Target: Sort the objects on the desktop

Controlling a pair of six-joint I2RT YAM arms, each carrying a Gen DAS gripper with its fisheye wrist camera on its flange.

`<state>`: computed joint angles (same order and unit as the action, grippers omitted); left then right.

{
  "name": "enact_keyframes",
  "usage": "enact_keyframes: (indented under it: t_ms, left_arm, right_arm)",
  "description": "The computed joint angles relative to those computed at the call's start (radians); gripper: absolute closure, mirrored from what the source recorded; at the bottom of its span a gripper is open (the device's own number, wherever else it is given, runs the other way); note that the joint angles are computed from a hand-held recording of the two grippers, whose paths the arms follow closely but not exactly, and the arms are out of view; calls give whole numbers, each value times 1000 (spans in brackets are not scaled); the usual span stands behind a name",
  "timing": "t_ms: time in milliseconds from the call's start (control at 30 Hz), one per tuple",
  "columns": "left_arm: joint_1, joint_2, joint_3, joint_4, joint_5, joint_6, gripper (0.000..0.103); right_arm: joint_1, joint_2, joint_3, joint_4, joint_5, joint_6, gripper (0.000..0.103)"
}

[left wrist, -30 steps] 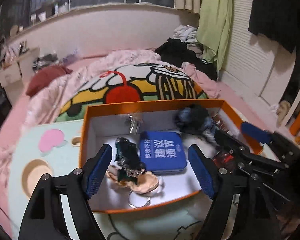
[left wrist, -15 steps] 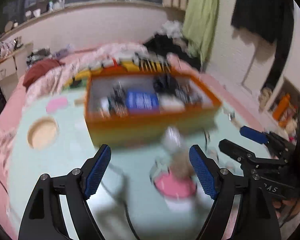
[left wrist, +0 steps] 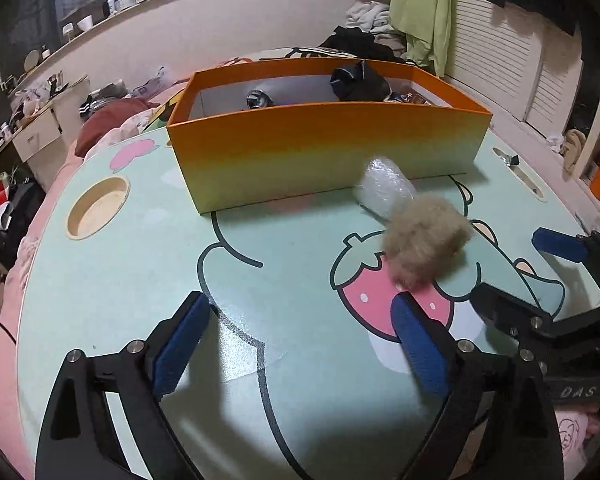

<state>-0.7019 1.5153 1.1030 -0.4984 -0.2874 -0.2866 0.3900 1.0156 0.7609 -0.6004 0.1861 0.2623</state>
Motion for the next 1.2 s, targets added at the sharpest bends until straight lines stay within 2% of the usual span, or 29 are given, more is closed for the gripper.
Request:
enact_keyframes:
  t_ms: [233,1200]
  left_arm:
    - [8,-1,-10,8,8,7,7]
    - [7,-5,-9,2,8,5,7]
  right_arm:
    - [-63,78,82,17,-56,-50,0]
    - [-76,86,103,6,-68,-58,0]
